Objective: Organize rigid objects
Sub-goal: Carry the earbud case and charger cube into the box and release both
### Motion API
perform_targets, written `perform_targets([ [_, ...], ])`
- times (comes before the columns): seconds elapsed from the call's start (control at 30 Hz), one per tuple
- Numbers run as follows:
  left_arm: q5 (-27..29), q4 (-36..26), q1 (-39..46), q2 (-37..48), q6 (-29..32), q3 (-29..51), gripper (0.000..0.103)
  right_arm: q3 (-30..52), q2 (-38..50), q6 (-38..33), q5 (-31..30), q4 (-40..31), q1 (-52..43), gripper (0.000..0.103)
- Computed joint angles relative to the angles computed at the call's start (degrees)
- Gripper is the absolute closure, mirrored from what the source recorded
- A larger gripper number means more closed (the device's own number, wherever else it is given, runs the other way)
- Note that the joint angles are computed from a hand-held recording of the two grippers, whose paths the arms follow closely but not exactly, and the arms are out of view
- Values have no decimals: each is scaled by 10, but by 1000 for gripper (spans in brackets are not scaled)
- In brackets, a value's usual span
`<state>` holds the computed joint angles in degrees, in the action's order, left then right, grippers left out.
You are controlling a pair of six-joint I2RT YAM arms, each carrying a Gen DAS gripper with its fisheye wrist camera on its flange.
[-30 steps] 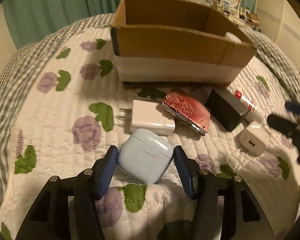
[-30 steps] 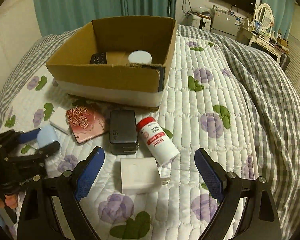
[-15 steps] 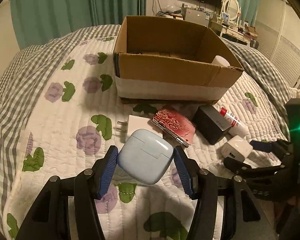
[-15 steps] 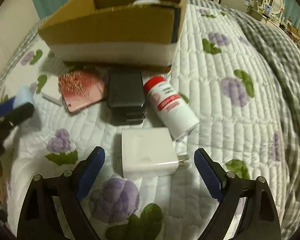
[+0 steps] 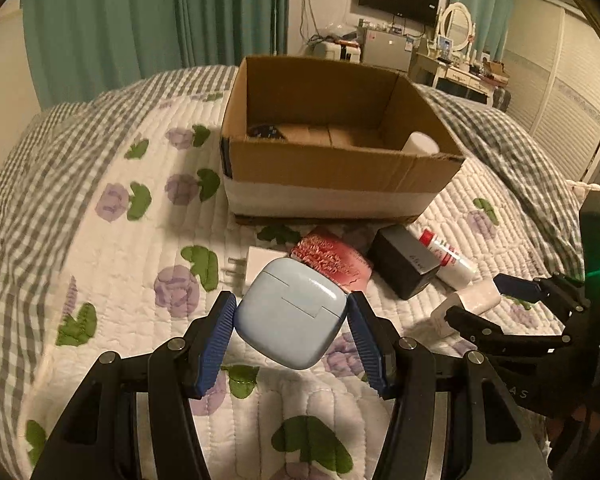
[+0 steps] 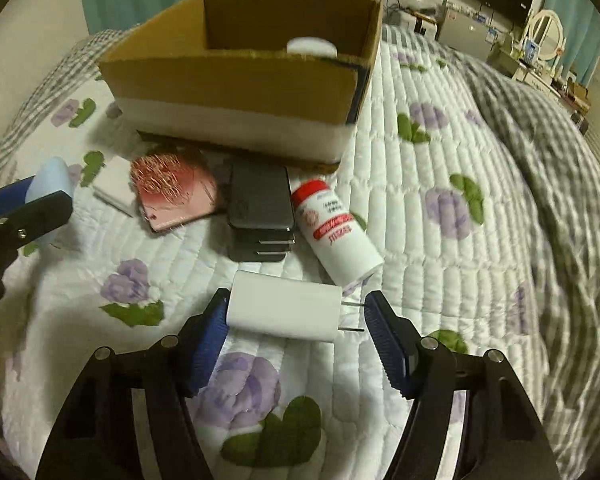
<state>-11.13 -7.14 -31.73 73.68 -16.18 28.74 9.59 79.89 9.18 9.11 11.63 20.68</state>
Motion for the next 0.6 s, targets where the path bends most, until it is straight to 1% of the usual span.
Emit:
perform_targets([
  [0.2,-14,-43,-21,-53,-5,12,45,8,-191,20,36,-156,37,36],
  [0.23,-14,-49,-22,-58,-4,17,45,16,-225,23,45,-188,46,36],
  [0.37,-11,-88,-17,-80,11,66,45,66,-318,11,58,-282,50,36],
  [0.47,0,-104,-2,-73,29,114,45,119,-335,-9,59,-310,38,36],
  [0.53,-4,-106,9,-44,50,161,45,155,-319,-28,46,-305,23,36],
  [0.6,3,-106,21,-13,60,198,45,198,-277,-52,27,-285,1,36],
])
